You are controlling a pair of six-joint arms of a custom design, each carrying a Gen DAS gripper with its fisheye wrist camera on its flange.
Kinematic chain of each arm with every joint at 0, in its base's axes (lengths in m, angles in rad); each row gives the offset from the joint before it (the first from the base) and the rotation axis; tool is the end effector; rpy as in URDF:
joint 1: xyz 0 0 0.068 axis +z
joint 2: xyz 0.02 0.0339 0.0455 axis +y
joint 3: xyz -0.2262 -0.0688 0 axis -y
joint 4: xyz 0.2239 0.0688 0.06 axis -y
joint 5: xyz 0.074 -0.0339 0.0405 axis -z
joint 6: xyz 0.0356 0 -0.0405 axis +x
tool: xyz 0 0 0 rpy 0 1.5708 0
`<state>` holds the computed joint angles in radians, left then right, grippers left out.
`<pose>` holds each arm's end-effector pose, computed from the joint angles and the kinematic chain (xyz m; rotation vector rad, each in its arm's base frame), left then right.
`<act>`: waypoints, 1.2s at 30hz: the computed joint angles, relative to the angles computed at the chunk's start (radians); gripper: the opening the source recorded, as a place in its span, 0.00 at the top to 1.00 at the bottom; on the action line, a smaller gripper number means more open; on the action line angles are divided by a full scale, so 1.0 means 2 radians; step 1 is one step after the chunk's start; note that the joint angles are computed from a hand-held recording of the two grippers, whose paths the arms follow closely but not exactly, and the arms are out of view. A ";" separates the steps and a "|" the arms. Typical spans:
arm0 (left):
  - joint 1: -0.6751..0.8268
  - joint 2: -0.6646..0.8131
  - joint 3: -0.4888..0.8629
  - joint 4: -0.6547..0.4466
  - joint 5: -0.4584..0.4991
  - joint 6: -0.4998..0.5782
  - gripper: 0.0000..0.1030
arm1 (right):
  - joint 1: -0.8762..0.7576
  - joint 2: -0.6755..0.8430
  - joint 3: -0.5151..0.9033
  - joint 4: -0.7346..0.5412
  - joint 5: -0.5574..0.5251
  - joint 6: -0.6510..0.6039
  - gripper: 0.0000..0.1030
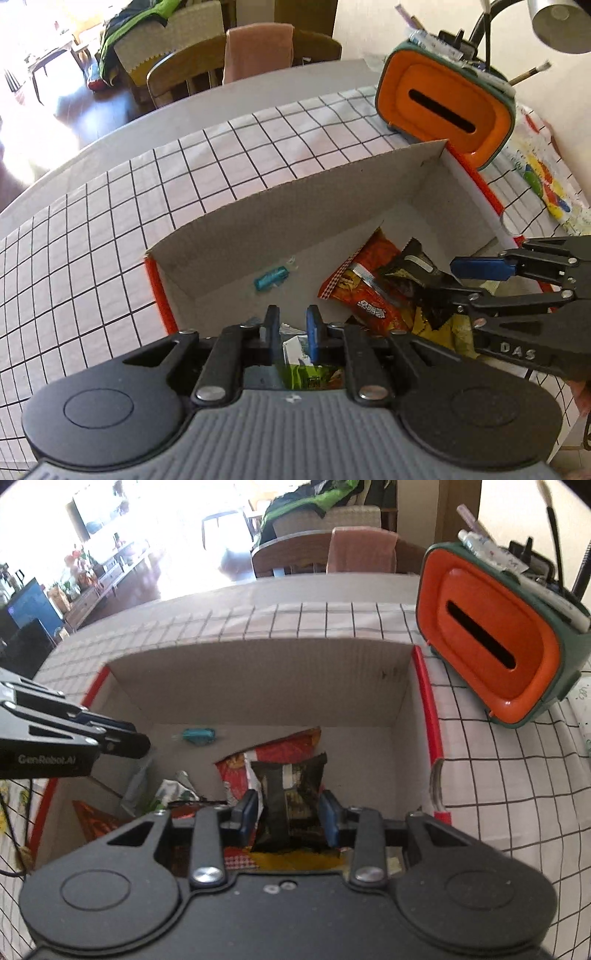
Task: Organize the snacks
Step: 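Release the blue candy into the box with the left tool while the right tool drops the chocolate bar, then move both open tools back over the yellow tube and green pouch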
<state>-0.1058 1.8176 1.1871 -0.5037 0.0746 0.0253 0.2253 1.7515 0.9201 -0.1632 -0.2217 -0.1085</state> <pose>0.3356 -0.0383 0.1501 0.1996 2.6984 -0.1250 0.3054 0.0780 0.1198 -0.5087 2.5109 0.3288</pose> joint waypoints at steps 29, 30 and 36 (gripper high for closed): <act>0.136 -0.414 -0.269 0.004 0.103 0.052 0.29 | 0.102 -0.272 -0.154 0.008 0.039 0.073 0.58; 0.148 -0.429 -0.276 -0.002 0.108 0.059 0.27 | 0.109 -0.275 -0.156 0.009 0.041 0.077 0.56; 0.256 -0.505 -0.308 -0.054 0.168 0.126 0.21 | 0.175 -0.291 -0.168 0.020 0.075 0.112 0.05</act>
<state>0.4070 0.8070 0.5706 -0.6123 0.4106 0.2771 0.5746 1.1690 0.5836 -0.1232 -0.0719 0.1147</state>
